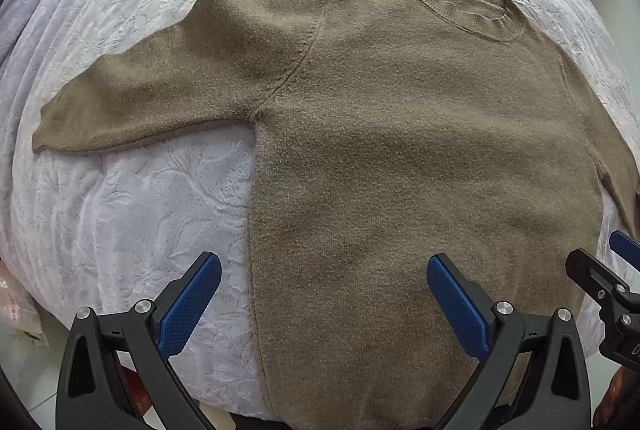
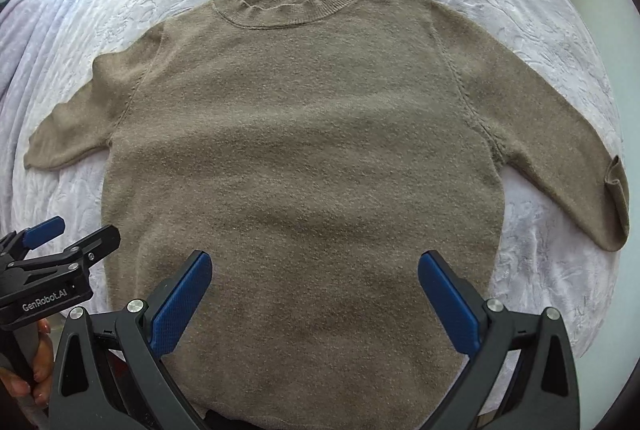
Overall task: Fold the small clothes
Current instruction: 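Grasp the sleeve cuff nearest the left gripper and fold it across the body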
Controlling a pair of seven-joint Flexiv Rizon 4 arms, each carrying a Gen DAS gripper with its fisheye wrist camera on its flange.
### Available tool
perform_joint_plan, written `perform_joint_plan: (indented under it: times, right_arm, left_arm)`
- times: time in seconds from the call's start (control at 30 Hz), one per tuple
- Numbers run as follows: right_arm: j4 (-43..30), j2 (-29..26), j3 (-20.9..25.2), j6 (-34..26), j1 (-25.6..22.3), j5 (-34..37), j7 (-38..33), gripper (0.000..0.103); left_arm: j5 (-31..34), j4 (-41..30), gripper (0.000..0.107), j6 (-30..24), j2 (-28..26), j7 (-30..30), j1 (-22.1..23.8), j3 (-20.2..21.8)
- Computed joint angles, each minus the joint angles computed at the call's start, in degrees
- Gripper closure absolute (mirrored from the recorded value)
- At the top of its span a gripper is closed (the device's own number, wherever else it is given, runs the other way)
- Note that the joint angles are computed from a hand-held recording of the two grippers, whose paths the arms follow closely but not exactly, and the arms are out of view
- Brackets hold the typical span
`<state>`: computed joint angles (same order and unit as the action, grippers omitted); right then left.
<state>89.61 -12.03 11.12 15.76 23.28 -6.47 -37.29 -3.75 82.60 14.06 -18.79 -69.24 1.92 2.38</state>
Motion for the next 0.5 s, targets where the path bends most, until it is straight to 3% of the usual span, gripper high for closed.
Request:
perform_joint_plan:
  times: [0.17, 0.3, 0.5]
  right_arm:
    - [-1.67, -1.44, -0.26, -0.59, 0.28, -0.6, -0.98, 0.0]
    - [-3.23, -2.81, -0.44, -1.1, 0.5, -0.89, -2.17, 0.0]
    - [-5.99, -5.11, -0.53, -1.53, 1.21, -1.31, -4.52, 0.0]
  left_arm:
    - [-1.98, -0.86, 0.004, 0.37, -1.38, 0.29, 1.05, -0.12]
    - [-8.26, -2.15, 0.004, 0.05, -3.84, 0.07, 4.13, -0.33]
    - [-17.87, -5.48, 0.004, 7.76, -9.66, -1.5, 11.1, 0.02]
